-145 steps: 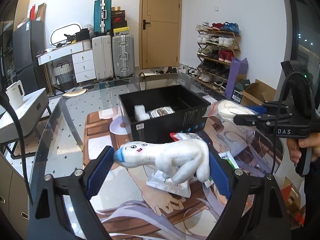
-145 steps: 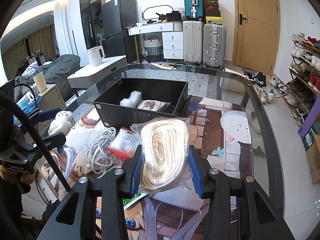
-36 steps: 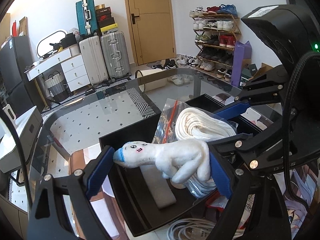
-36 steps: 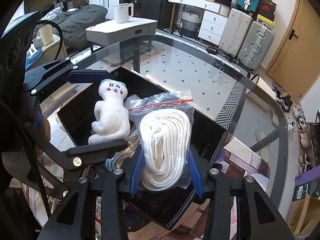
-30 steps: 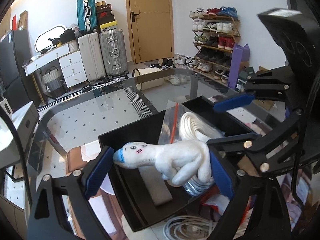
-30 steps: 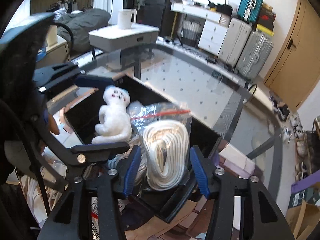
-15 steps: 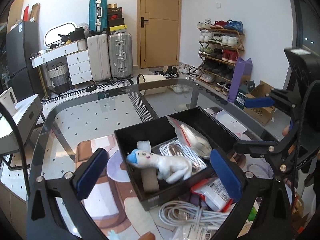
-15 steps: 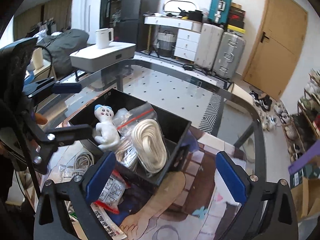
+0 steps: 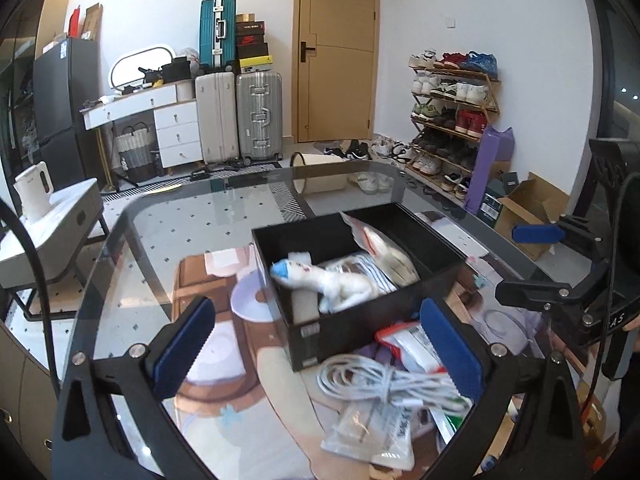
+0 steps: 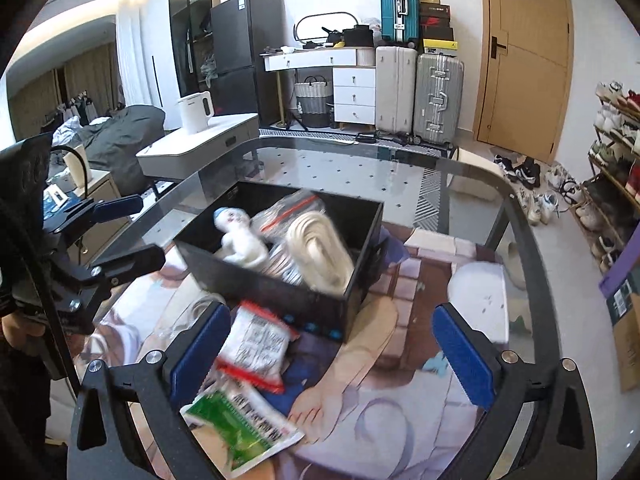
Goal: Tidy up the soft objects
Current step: 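Withdraw both tools from the box toward the items left on the table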
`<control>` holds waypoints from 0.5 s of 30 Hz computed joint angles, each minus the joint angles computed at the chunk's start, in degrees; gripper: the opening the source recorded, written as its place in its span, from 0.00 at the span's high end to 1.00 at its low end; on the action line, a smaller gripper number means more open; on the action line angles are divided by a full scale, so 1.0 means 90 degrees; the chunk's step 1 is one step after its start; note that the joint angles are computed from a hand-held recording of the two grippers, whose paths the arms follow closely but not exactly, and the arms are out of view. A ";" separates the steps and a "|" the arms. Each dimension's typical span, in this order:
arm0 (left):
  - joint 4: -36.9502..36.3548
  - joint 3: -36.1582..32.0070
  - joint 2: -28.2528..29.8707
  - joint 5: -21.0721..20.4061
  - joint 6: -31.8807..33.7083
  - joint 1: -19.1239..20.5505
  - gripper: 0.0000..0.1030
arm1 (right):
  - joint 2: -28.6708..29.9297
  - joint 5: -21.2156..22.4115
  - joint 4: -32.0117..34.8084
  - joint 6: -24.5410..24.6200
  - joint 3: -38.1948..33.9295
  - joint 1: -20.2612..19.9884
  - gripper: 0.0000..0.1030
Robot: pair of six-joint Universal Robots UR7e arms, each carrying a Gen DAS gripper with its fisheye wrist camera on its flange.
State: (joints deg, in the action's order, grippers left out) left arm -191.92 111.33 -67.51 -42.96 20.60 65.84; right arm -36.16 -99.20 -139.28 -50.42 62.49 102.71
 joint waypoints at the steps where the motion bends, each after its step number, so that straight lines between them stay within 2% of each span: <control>1: 0.0026 0.0048 -0.0041 -0.0041 -0.0031 -0.0001 0.00 | -0.0050 0.0029 -0.0022 0.0032 0.0078 -0.0014 0.01; 5: -0.0146 0.0322 -0.0151 -0.0024 0.0023 -0.0068 0.00 | -0.0232 0.0245 0.0248 0.0069 0.0288 -0.0102 0.01; 13: -0.0427 0.0679 -0.0263 0.0047 -0.0166 -0.0132 0.00 | -0.0430 0.0313 0.0269 -0.0007 0.0657 -0.0203 0.01; 15: -0.0490 0.0707 -0.0218 0.0216 -0.0164 -0.0157 0.00 | -0.0449 0.0322 0.0264 -0.0033 0.0718 -0.0223 0.01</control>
State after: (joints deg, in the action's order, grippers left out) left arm -196.33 117.69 -69.47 -41.02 19.12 64.43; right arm -40.21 -96.30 -136.90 -50.72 68.96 100.71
